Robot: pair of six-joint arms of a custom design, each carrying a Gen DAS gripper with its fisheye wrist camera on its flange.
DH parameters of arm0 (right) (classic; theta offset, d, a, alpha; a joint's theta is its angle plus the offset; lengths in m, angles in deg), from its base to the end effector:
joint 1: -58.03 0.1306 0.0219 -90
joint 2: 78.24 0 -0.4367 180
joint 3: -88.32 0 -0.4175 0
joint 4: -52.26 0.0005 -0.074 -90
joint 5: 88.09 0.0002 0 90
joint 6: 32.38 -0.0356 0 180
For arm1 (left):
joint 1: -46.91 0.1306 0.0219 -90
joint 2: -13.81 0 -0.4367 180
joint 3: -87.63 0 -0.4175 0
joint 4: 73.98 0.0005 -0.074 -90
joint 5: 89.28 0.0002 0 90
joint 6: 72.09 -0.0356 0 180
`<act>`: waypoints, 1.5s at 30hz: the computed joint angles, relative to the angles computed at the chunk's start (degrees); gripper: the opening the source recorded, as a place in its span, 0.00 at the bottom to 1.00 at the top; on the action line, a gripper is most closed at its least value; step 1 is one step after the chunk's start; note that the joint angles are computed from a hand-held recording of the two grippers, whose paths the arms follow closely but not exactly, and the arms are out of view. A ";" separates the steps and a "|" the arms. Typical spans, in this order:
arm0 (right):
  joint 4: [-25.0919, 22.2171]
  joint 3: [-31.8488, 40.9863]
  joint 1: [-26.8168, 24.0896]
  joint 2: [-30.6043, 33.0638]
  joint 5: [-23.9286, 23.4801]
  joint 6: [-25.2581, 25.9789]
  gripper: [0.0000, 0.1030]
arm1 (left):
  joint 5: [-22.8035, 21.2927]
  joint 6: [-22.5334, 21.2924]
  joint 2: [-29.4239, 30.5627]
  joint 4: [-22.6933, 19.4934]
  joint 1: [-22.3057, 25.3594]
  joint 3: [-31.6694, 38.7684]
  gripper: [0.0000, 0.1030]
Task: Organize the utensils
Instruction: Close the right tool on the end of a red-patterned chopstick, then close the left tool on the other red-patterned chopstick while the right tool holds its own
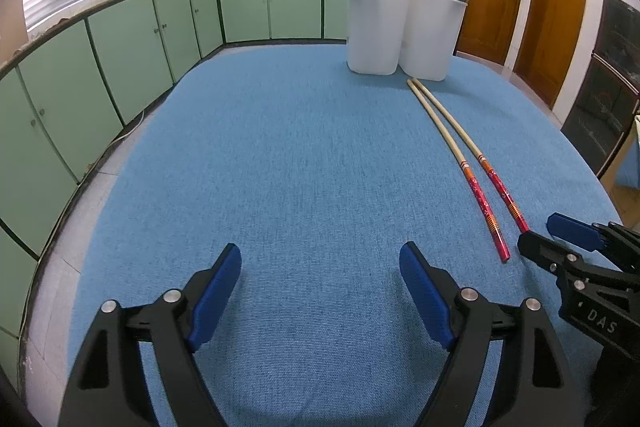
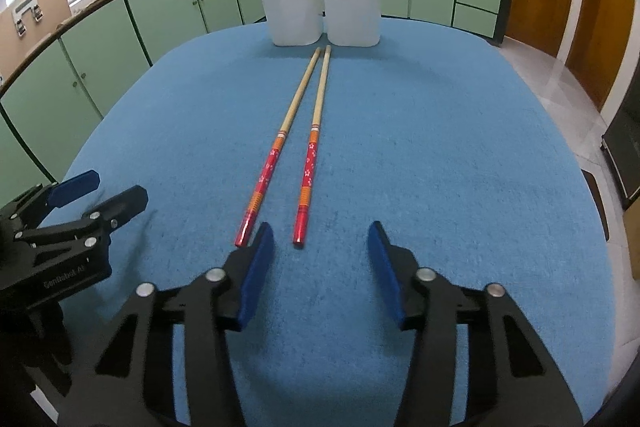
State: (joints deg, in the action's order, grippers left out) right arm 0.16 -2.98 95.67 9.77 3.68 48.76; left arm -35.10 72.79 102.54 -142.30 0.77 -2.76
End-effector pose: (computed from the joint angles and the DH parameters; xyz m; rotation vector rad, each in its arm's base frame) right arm 0.3909 0.2994 0.4863 -0.6066 2.4186 0.3092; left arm 0.3396 -0.3240 0.4785 -0.3394 2.3970 0.1247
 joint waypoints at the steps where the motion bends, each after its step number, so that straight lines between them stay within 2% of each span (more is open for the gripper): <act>1: 0.03 -0.04 0.12 -0.03 0.16 -0.08 0.42 | -0.04 -0.03 0.03 -0.05 -0.03 0.02 0.78; 5: 0.12 0.28 0.55 0.42 0.85 0.26 0.32 | -0.13 -0.06 0.04 -0.32 -0.10 0.04 0.78; 9: -0.01 0.45 0.67 0.56 0.75 0.51 0.14 | -0.26 -0.21 0.24 -0.73 -0.21 0.26 0.78; 12: 0.11 0.33 0.31 0.45 -0.69 0.28 0.05 | -0.31 -0.40 0.44 -0.74 -0.31 0.51 0.78; 19: 0.40 -0.69 -1.47 -0.89 -2.86 -0.01 0.05 | 0.58 -1.02 0.97 0.57 -0.93 1.31 0.78; 34: 0.75 -4.35 -7.45 -4.93 -5.03 0.78 0.05 | 3.92 -3.37 6.12 3.58 -2.82 6.51 0.76; 38: 0.90 -4.54 -8.40 -5.08 -5.82 1.16 0.05 | 4.96 -3.10 8.08 2.75 -2.75 8.12 0.71; 45: 1.12 -4.70 -8.53 -4.92 -6.48 1.76 0.05 | 3.72 -1.68 9.99 0.53 -2.97 10.42 0.57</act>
